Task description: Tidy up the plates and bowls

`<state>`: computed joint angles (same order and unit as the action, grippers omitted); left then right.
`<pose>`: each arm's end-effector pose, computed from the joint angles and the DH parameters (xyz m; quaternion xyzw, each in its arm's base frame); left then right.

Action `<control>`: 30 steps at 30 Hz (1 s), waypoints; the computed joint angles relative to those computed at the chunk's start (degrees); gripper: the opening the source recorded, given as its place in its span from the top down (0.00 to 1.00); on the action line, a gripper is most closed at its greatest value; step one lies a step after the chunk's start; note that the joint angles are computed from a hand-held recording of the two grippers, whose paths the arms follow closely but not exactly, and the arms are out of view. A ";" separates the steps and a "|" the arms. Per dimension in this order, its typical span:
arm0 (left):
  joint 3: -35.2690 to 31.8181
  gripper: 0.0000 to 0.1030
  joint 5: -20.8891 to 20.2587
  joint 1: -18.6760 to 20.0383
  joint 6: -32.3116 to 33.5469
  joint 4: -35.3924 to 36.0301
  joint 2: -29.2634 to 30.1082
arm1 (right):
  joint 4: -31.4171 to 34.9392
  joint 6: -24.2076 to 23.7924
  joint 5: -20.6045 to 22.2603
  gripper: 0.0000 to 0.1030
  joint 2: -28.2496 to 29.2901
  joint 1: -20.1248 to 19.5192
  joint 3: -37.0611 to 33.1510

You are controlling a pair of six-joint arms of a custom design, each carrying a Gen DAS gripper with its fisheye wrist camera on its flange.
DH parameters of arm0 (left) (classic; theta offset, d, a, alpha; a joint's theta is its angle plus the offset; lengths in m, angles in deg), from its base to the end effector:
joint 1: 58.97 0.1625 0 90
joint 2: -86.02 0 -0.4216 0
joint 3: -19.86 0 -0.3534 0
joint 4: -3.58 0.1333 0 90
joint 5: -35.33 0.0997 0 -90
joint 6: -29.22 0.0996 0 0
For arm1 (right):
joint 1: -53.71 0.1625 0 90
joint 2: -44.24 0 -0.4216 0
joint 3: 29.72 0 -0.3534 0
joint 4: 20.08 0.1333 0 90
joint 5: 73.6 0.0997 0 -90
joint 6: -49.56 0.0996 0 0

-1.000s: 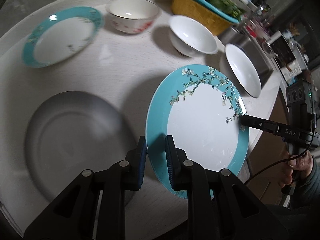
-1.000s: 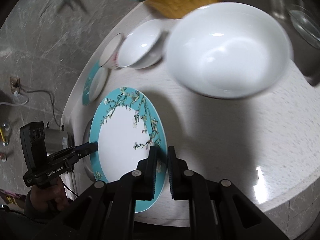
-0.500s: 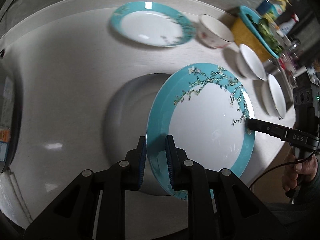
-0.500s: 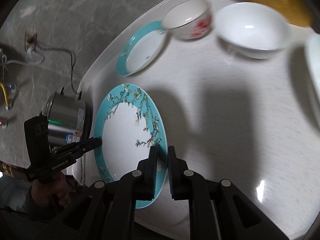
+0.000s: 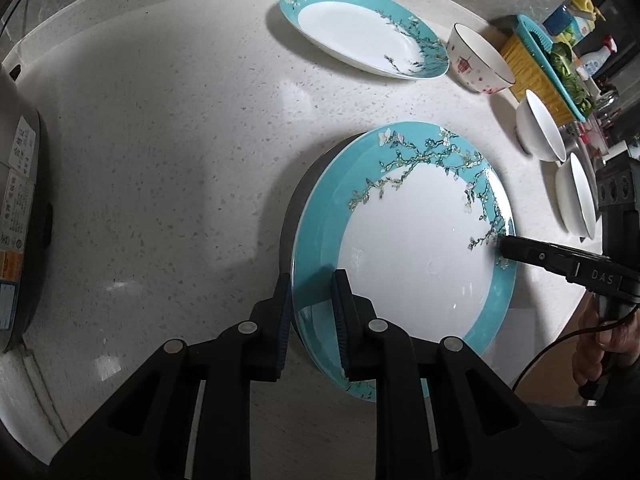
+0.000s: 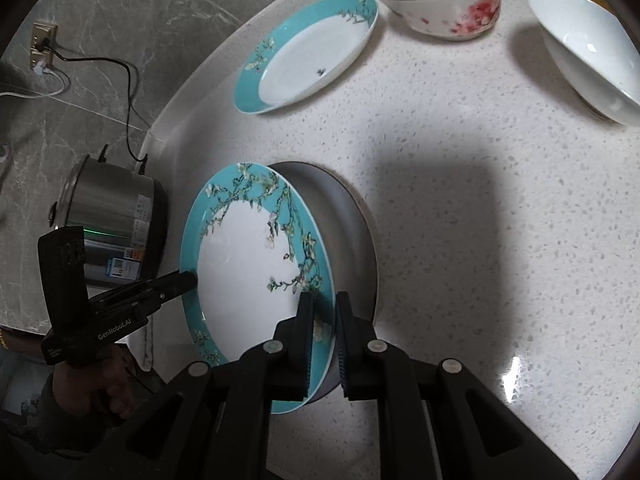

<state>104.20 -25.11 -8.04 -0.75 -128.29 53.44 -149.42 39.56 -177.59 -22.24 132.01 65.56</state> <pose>-0.2727 -0.6253 0.0095 0.0983 0.9585 -0.0754 0.2566 -0.0134 -0.6034 0.3020 -0.0258 -0.9881 0.0667 0.1363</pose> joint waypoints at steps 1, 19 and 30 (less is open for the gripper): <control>-0.06 0.83 -0.07 0.13 0.28 -0.01 0.04 | -0.28 0.11 -0.33 0.87 0.11 0.08 0.10; -7.24 0.73 7.32 -2.86 5.83 5.25 7.05 | -8.78 -3.92 -14.64 0.81 2.63 5.10 2.60; -6.22 0.62 10.71 -4.37 8.87 4.30 8.22 | -18.74 -11.03 -25.05 0.74 5.76 8.89 5.79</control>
